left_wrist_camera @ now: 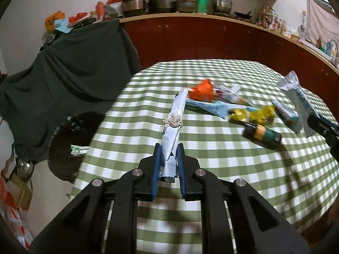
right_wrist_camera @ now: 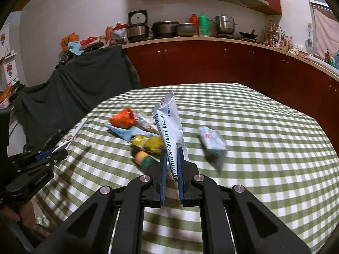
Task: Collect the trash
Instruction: 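Carry the sachet and tube over the black bin with both grippers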
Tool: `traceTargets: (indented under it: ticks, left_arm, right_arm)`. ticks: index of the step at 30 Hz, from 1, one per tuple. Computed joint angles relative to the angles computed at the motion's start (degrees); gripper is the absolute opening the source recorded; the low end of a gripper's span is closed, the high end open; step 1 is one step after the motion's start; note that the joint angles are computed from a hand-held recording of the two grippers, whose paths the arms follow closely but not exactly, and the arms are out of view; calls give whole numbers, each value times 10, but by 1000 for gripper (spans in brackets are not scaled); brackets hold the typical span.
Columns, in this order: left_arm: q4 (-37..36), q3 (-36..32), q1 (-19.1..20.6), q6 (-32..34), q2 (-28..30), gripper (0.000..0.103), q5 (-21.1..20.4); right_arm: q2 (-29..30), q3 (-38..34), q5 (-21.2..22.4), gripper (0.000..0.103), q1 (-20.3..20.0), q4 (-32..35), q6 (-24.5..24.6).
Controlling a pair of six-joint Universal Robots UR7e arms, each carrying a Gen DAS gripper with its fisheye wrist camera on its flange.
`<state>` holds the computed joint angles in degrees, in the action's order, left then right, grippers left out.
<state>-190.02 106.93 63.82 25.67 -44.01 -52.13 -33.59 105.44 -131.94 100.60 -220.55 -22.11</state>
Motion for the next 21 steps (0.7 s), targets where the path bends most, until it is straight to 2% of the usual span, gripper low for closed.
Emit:
traceTargets:
  ticks: [13,21]
  left_arm:
    - [-22,-43,51,1,-32,15,36]
    - [-38,-79,84,13,-38,15,54]
  right_arm:
    - [76,-118,60,10,30,107,15]
    - [137,-223,106,10,44,196,19]
